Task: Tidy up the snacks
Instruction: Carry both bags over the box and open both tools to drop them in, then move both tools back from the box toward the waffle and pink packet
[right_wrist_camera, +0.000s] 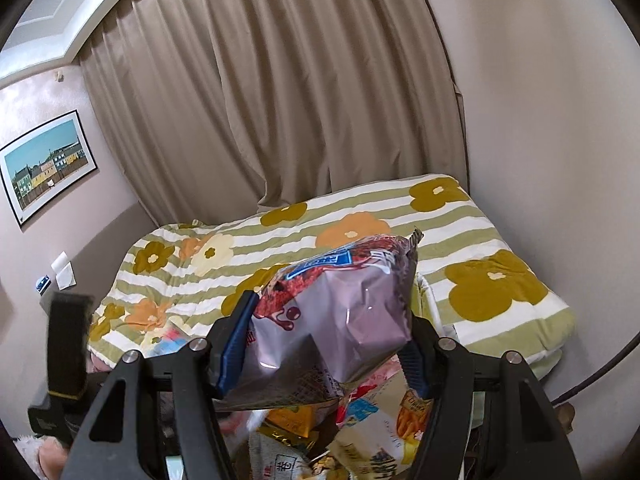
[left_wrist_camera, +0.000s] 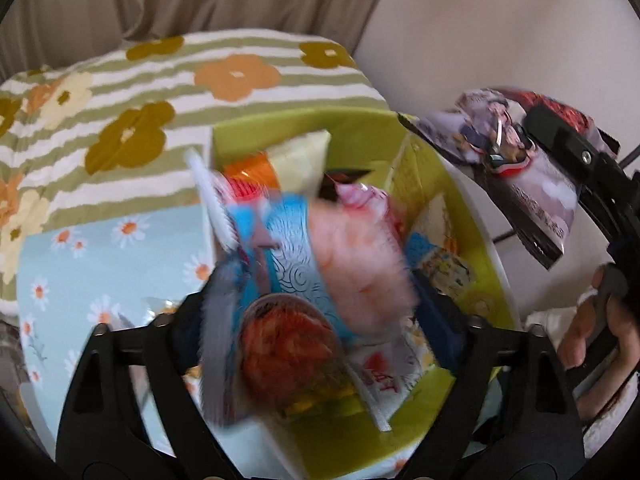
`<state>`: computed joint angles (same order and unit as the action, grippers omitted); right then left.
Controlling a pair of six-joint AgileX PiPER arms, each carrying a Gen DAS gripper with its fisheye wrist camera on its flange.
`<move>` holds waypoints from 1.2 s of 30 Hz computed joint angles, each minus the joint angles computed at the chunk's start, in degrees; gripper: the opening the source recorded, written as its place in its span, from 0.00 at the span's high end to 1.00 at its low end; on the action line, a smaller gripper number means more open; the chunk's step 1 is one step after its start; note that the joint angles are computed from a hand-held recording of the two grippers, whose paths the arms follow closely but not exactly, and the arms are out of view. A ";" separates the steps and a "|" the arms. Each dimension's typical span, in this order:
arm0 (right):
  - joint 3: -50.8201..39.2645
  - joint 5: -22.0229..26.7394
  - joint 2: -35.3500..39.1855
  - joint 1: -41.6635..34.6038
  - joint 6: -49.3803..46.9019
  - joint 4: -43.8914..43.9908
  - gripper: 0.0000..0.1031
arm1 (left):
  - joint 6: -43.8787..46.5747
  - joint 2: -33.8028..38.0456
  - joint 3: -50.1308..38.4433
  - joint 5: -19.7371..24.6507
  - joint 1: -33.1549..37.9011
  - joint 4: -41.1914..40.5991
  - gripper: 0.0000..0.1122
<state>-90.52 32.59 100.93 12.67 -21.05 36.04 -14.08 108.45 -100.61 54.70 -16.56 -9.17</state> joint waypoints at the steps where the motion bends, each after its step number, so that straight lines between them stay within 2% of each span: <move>1: -0.07 0.30 0.02 -0.40 -0.47 0.66 0.42 | -0.12 -0.21 0.16 0.02 -0.07 -0.36 0.09; 6: 0.72 1.72 -0.23 -1.06 -2.70 2.59 0.42 | -1.53 -3.90 4.03 -0.66 -0.65 1.93 0.09; 16: -4.55 6.02 5.42 0.21 -0.42 3.10 0.40 | -2.51 -10.97 13.06 -2.06 1.52 1.76 0.09; 18: -6.10 6.67 6.47 0.94 2.67 -1.05 0.23 | -2.87 -12.08 14.42 -2.06 1.50 2.09 0.09; 19: -6.38 6.60 6.43 1.60 5.68 -5.10 0.01 | -3.04 -12.72 15.15 -2.16 1.59 2.17 0.09; 20: -5.61 6.24 5.78 1.83 6.44 -6.86 0.00 | -2.94 -13.44 15.99 -2.40 1.91 1.76 0.09; 24: 1.12 4.05 0.83 0.86 0.99 -4.80 0.00 | -2.20 -17.21 20.37 -4.64 3.64 -0.91 0.09; 28: 2.59 7.81 -0.86 -1.46 -2.61 -0.45 0.00 | -3.56 -20.26 23.54 -5.82 3.95 -0.21 0.09; 36: 3.43 10.75 -3.24 -2.45 -4.95 2.65 0.00 | -10.73 -26.08 27.77 -6.49 2.07 6.52 0.09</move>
<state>-87.09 43.34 97.70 10.22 -26.00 38.69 -24.81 82.37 -72.84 48.21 -14.50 -2.65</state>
